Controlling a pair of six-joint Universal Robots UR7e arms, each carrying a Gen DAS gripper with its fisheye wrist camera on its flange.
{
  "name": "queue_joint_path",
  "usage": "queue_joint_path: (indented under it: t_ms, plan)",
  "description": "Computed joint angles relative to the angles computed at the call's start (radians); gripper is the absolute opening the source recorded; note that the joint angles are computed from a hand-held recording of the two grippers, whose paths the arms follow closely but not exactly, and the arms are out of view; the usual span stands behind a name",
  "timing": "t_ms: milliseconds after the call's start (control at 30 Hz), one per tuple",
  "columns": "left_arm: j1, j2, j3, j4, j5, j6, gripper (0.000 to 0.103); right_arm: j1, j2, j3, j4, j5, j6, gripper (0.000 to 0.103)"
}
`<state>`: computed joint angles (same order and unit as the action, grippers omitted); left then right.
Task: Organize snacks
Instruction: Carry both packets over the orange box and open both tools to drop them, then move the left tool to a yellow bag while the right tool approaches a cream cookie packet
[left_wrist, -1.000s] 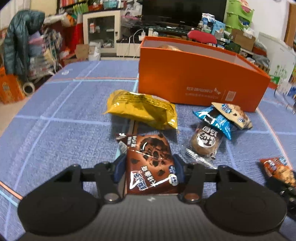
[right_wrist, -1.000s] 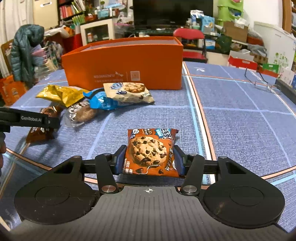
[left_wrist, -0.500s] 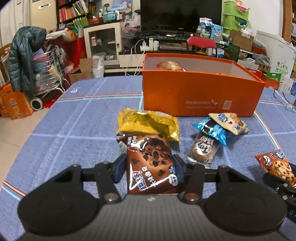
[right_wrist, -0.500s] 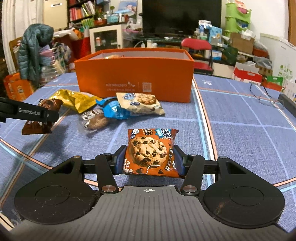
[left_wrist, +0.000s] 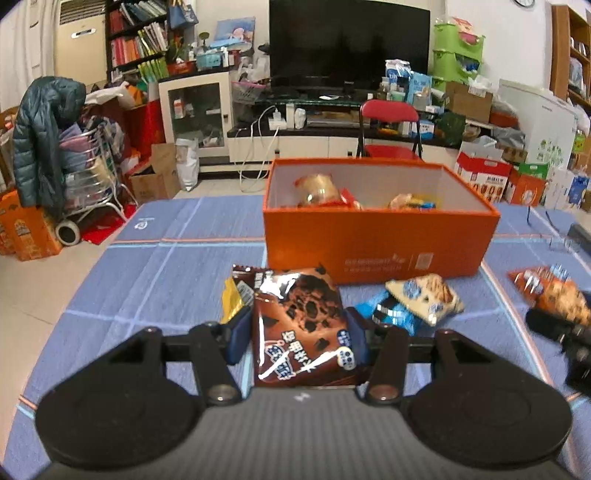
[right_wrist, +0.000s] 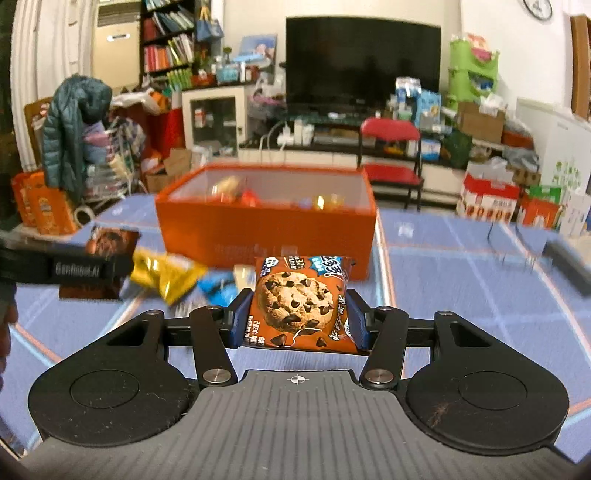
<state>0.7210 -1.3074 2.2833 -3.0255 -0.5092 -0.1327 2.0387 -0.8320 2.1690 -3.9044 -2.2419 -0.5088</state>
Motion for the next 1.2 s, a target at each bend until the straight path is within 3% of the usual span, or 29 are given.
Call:
queue_joint_path:
  t_ms: [100, 233, 433, 567, 633, 667, 700, 733, 867, 967, 1033, 1200]
  plan:
    - [0.024, 0.015, -0.068, -0.015, -0.027, 0.038, 0.052, -0.004, -0.043, -0.068, 0.106, 0.026, 0.004, 0.039]
    - [0.053, 0.088, -0.211, -0.07, -0.058, 0.173, 0.052, -0.023, -0.061, -0.208, 0.258, 0.065, 0.008, 0.039]
    - [0.118, 0.264, -0.474, -0.055, -0.112, 0.28, 0.052, -0.067, 0.018, -0.473, 0.469, 0.09, 0.016, 0.039]
    - [0.169, 0.395, -0.659, 0.025, -0.135, 0.278, 0.052, -0.092, 0.109, -0.635, 0.56, 0.067, -0.003, 0.039]
    - [0.199, 0.434, -0.721, 0.105, -0.161, 0.258, 0.06, -0.102, 0.152, -0.704, 0.616, 0.026, -0.011, 0.04]
    - [0.209, 0.448, -0.737, 0.115, -0.152, 0.253, 0.078, -0.107, 0.164, -0.727, 0.642, 0.012, -0.001, 0.043]
    - [0.209, 0.456, -0.731, 0.084, -0.117, 0.259, 0.093, -0.111, 0.165, -0.728, 0.647, 0.016, 0.007, 0.053]
    - [0.206, 0.45, -0.706, 0.011, -0.099, 0.291, 0.097, -0.112, 0.159, -0.715, 0.623, 0.027, 0.0, 0.059]
    - [0.194, 0.351, -0.566, -0.16, -0.131, 0.382, 0.098, -0.111, 0.075, -0.545, 0.432, 0.119, -0.062, 0.063]
    - [0.179, 0.265, -0.453, -0.249, -0.111, 0.451, 0.1, -0.135, -0.031, -0.351, 0.379, 0.275, -0.097, 0.076]
    - [0.179, 0.223, -0.388, -0.318, -0.087, 0.508, 0.1, -0.152, -0.065, -0.253, 0.369, 0.324, -0.137, 0.076]
    - [0.219, 0.153, -0.264, -0.343, -0.107, 0.517, 0.1, -0.169, -0.021, -0.248, 0.496, 0.281, -0.073, 0.06]
